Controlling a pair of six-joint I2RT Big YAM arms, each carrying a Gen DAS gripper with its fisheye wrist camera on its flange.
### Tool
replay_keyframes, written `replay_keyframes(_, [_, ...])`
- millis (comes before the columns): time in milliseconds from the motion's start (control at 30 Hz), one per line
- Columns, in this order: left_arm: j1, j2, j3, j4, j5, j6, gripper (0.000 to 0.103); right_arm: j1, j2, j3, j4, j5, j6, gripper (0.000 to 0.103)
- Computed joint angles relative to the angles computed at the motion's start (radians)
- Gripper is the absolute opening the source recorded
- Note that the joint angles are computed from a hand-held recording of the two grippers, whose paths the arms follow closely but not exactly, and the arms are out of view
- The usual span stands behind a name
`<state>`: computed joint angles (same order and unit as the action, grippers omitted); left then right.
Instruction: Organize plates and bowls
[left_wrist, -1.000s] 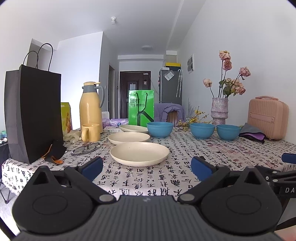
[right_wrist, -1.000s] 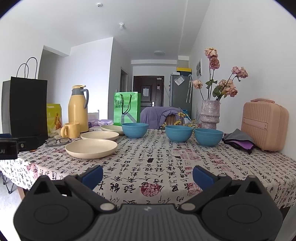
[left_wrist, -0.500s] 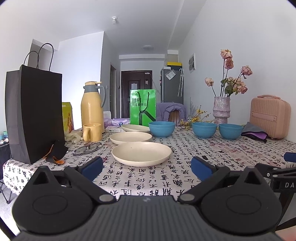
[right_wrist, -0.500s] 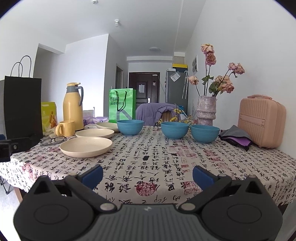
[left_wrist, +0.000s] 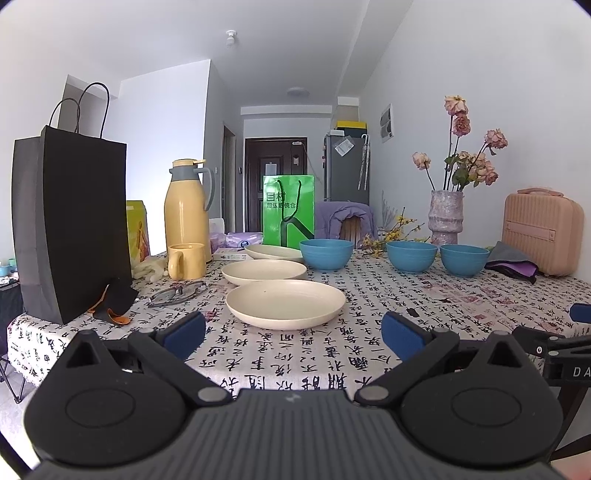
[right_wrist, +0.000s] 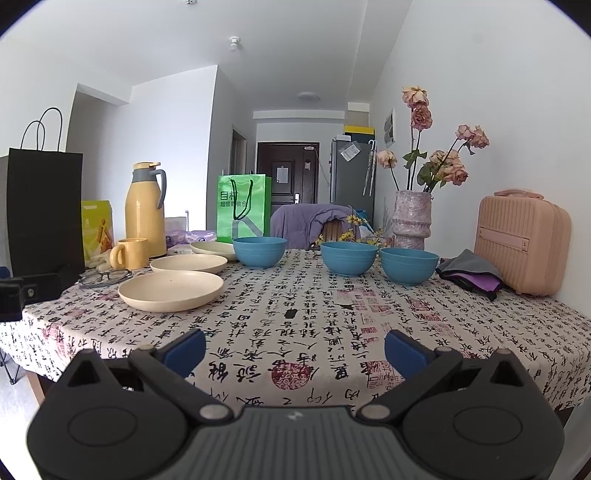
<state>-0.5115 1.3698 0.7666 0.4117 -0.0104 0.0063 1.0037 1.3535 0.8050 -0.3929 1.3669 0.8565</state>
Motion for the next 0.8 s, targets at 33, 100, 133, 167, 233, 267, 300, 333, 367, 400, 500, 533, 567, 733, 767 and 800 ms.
replay_keyframes(33, [0.000,0.000,0.000,-0.002,0.000,0.000,0.103,0.000,0.000,0.001,-0.006,0.000,0.006,0.103])
replay_keyframes(100, [-0.001,-0.002,-0.002,-0.002,0.000,0.002,0.103,0.000,0.000,0.002,-0.013,0.002,0.016,0.103])
replay_keyframes(133, [-0.002,-0.002,-0.003,-0.003,0.000,0.004,0.103,0.001,0.001,0.002,-0.014,0.003,0.019,0.103])
replay_keyframes(167, [-0.002,-0.002,-0.003,-0.004,0.000,0.006,0.103,0.001,0.000,0.001,-0.014,0.002,0.017,0.103])
replay_keyframes(233, [-0.002,-0.002,-0.003,-0.003,-0.001,0.008,0.103,0.001,-0.002,-0.003,0.009,0.001,-0.009,0.103])
replay_keyframes(267, [-0.001,-0.001,-0.002,-0.003,-0.003,0.007,0.103,0.001,-0.003,-0.006,0.024,0.001,-0.025,0.103])
replay_keyframes(300, [-0.002,0.000,-0.001,-0.004,-0.006,0.005,0.103,0.000,-0.005,-0.008,0.039,0.001,-0.040,0.103])
replay_keyframes(333, [-0.002,0.001,0.000,-0.006,-0.008,0.004,0.103,-0.001,-0.006,-0.010,0.045,0.000,-0.046,0.103])
replay_keyframes(367, [-0.002,0.001,0.002,-0.009,-0.007,0.004,0.103,-0.003,-0.006,-0.010,0.045,-0.001,-0.044,0.103])
replay_keyframes(400, [-0.001,0.002,0.002,-0.011,-0.008,0.004,0.103,-0.005,-0.007,-0.009,0.041,-0.002,-0.037,0.103])
replay_keyframes(500, [0.000,0.002,0.002,-0.013,-0.009,0.005,0.103,-0.006,-0.006,-0.008,0.029,-0.003,-0.020,0.103])
replay_keyframes(533, [0.001,0.002,0.002,-0.013,-0.009,0.006,0.103,-0.006,-0.006,-0.010,0.036,-0.003,-0.023,0.103])
replay_keyframes(567, [0.001,0.001,0.000,-0.010,-0.010,0.007,0.103,-0.006,-0.006,-0.011,0.048,-0.001,-0.034,0.103])
replay_keyframes(733, [0.004,0.005,0.005,-0.017,-0.011,0.000,0.103,-0.007,-0.004,-0.013,0.074,-0.009,-0.063,0.103])
replay_keyframes(767, [0.004,0.005,0.005,-0.018,-0.011,0.000,0.103,-0.007,-0.005,-0.013,0.068,-0.009,-0.056,0.103])
replay_keyframes(800, [0.004,0.005,0.006,-0.019,-0.010,0.000,0.103,-0.007,-0.004,-0.013,0.062,-0.008,-0.046,0.103])
